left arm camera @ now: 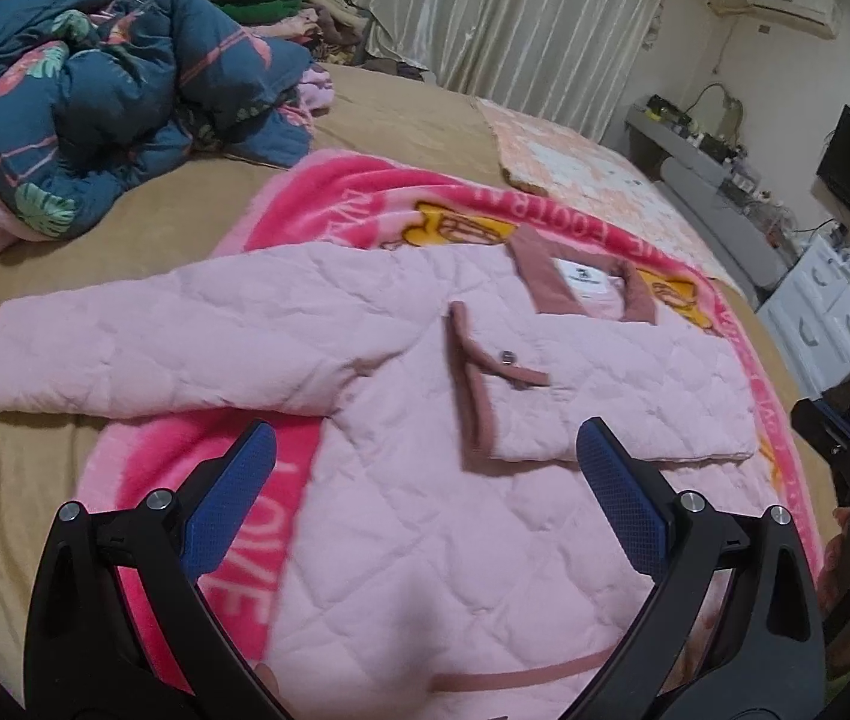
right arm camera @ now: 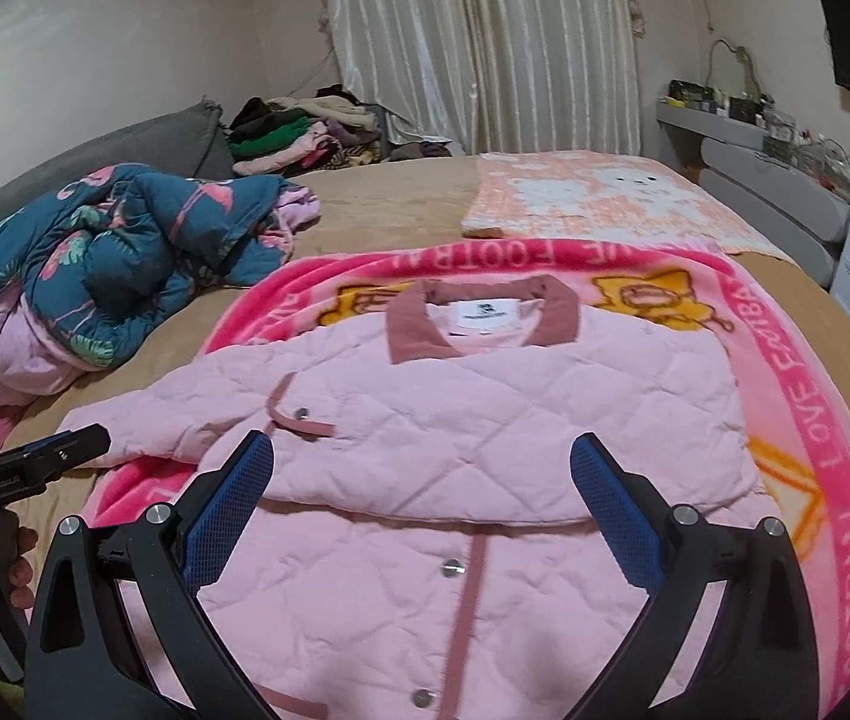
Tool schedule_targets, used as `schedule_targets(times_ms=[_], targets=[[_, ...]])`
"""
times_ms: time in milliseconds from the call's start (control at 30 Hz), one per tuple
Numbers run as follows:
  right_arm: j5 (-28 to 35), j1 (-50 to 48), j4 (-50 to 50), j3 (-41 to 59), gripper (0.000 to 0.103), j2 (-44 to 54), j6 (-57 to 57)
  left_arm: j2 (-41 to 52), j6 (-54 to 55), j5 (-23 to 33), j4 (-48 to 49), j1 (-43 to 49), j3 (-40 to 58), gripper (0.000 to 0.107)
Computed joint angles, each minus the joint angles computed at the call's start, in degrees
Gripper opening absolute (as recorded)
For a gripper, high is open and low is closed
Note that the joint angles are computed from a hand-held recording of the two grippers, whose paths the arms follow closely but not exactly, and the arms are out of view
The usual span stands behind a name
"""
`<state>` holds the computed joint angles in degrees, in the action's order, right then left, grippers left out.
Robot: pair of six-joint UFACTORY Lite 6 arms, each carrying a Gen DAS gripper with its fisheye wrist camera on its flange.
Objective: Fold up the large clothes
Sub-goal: 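Move the left tool to the cuff of the other sleeve and grasp it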
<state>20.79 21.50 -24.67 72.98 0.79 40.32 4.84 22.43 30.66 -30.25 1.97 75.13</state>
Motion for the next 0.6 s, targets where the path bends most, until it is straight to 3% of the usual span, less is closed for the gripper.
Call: schedule_targets(times_ms=[300, 600], targets=[[3.3, 6.6, -4.3, 11.7, 0.099, 9.8, 4.0, 4.0, 2.1, 3.3, -1.6, 8.0, 5.3, 0.094], [6.9, 11.9, -2.0, 28.6, 0.099, 23.3, 1.5, 6.5, -2.4, 1.7, 3.8, 12.2, 8.7, 0.094]])
